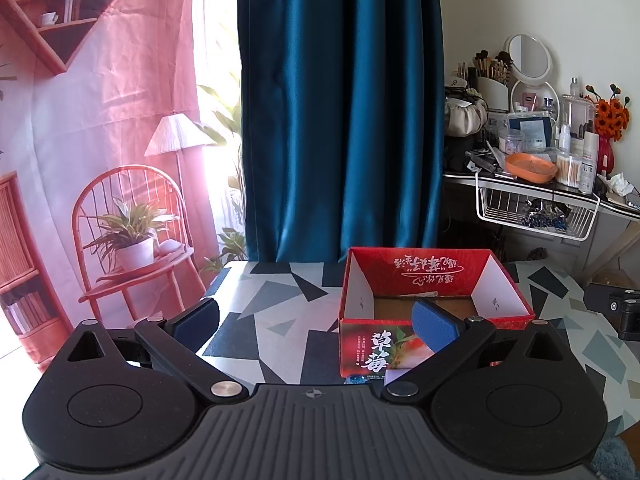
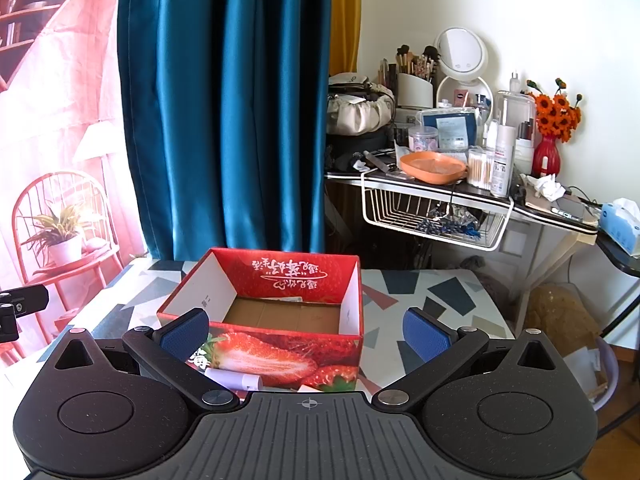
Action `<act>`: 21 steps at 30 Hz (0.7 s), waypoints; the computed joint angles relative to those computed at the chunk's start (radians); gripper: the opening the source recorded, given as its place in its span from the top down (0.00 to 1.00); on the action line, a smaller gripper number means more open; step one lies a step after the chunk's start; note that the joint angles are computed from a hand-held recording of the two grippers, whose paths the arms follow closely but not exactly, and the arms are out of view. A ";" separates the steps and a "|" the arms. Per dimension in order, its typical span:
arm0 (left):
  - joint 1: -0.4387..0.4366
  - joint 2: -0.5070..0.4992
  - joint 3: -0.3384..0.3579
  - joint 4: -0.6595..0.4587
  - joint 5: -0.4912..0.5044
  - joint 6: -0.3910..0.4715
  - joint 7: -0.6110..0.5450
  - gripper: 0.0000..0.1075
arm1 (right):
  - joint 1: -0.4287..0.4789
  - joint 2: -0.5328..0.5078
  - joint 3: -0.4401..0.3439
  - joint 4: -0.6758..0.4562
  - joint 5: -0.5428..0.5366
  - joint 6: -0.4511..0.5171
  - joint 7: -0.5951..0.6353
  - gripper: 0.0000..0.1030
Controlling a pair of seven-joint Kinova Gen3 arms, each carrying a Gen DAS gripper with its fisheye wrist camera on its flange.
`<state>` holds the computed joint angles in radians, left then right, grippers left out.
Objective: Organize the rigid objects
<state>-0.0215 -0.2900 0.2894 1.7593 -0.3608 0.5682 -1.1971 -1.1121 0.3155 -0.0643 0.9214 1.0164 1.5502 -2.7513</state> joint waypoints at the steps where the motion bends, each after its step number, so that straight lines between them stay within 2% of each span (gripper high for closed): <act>1: 0.001 0.001 -0.001 -0.001 0.001 0.001 -0.002 0.04 | 0.004 0.000 0.000 0.000 -0.004 -0.004 0.001 0.00; 8: -0.028 0.010 0.034 0.000 -0.042 0.004 0.040 0.04 | 0.016 -0.009 -0.005 0.025 -0.016 -0.016 -0.020 0.00; 12: -0.032 0.023 0.039 0.018 -0.075 -0.031 0.056 0.04 | 0.054 -0.063 -0.027 0.134 -0.009 -0.125 -0.073 0.00; 17: -0.124 0.043 0.130 0.068 -0.213 -0.100 0.199 0.04 | 0.120 -0.101 -0.062 0.259 0.029 -0.226 -0.155 0.00; 19: -0.118 0.072 0.135 0.062 -0.247 -0.094 0.217 0.04 | 0.165 -0.120 -0.075 0.312 0.005 -0.299 -0.184 0.00; 21: -0.071 0.110 0.099 0.042 -0.231 -0.075 0.186 0.04 | 0.208 -0.118 -0.083 0.335 -0.030 -0.344 -0.189 0.00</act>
<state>-0.0926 -0.1796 0.3881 1.8016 -0.5919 0.4933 -1.0106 -0.9043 0.1973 -0.1477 1.2563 0.9864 1.2065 -2.9407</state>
